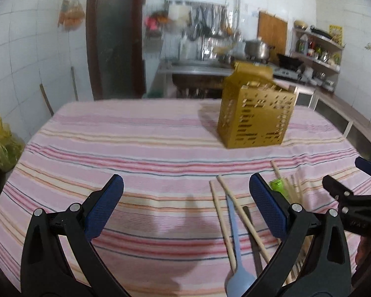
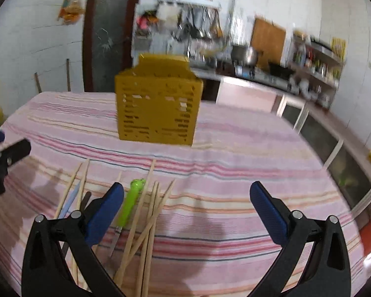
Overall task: Organize utensils
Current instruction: 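Grasp a wooden chopstick with the right tool while the left tool grasps a wooden stick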
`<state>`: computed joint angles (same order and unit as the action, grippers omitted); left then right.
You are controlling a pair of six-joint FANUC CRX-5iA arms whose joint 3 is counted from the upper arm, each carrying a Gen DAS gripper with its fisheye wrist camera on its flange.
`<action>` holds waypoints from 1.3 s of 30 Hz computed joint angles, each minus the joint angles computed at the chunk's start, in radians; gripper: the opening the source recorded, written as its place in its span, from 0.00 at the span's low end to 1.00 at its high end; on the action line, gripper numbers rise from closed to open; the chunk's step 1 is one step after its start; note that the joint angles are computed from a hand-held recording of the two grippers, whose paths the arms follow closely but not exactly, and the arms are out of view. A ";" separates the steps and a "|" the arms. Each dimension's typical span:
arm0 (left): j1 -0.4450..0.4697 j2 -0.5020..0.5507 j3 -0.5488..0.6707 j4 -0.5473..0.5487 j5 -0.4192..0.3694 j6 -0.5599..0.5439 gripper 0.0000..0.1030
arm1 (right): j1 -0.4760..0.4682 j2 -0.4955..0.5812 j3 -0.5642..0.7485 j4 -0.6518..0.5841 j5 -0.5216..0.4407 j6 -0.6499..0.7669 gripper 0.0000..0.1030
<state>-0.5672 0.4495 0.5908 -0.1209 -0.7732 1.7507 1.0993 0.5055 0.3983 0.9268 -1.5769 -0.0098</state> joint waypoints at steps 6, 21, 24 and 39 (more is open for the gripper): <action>-0.008 0.139 0.187 0.004 -0.195 -0.021 0.95 | -0.043 -0.017 -0.025 -0.120 0.077 -0.060 0.96; -0.013 0.375 0.513 -0.012 -0.451 -0.047 0.95 | -0.087 0.018 0.003 -0.187 0.030 -0.082 0.96; -0.012 0.394 0.539 -0.008 -0.469 -0.050 0.95 | -0.094 0.035 0.029 -0.205 0.019 -0.061 0.96; 0.003 0.432 0.579 0.031 -0.482 -0.056 0.96 | -0.118 0.040 0.063 -0.262 0.020 -0.096 0.77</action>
